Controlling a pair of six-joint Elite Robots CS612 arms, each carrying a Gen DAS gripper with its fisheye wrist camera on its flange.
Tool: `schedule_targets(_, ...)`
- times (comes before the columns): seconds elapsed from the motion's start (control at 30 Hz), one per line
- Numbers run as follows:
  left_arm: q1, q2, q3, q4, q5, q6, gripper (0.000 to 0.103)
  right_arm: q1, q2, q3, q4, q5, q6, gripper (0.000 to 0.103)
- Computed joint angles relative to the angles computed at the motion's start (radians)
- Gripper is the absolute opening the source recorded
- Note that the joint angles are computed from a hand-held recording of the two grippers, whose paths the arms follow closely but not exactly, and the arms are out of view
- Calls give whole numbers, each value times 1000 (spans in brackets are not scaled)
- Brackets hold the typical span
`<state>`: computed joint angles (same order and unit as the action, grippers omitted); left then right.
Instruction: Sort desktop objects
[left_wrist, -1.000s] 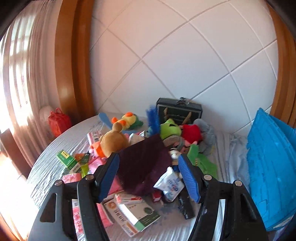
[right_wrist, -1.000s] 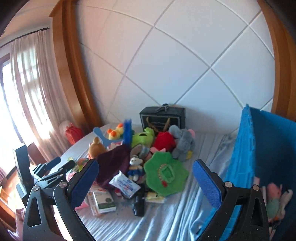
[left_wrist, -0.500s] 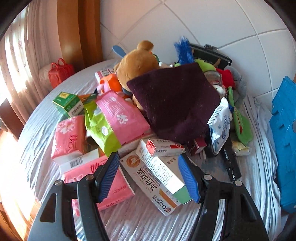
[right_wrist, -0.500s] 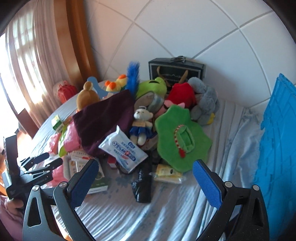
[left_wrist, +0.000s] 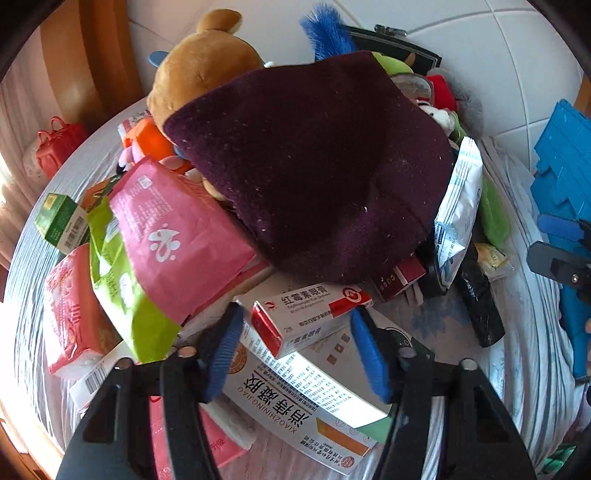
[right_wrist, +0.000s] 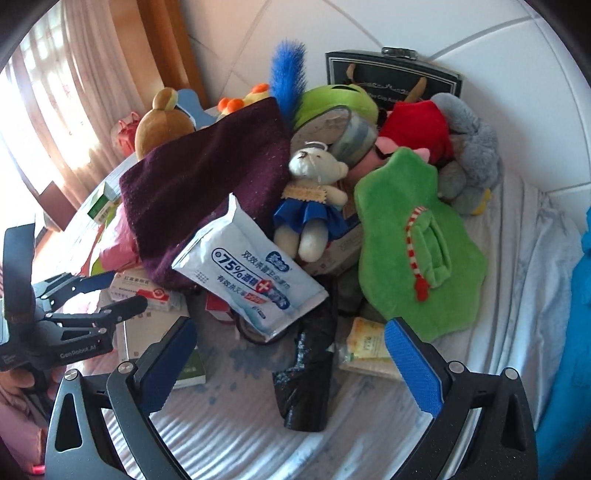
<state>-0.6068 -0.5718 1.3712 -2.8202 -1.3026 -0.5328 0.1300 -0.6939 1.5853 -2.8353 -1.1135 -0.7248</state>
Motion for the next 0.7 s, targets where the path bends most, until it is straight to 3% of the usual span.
schedule_targets(0.07,-5,4,-8,11,30,20,53,14,14,-13,6,-11,-15,103)
schedule_targets(0.37,-1,-5,7,-51,19,-15,36,66,69,-63,-45,-80,-23,101)
schedule_targets(0.43,-2,-10,20,-84,13,-21,21,65,68,-64,-40,-80,0,75)
schedule_targets(0.47,-2,-11,22,-85,5,-25,2,66,65,-62,-42,-88,5,63)
schedule_targets(0.7,-15,-13,27,-108,-11,-11,1,50,39,-25,-54,-72,48,55)
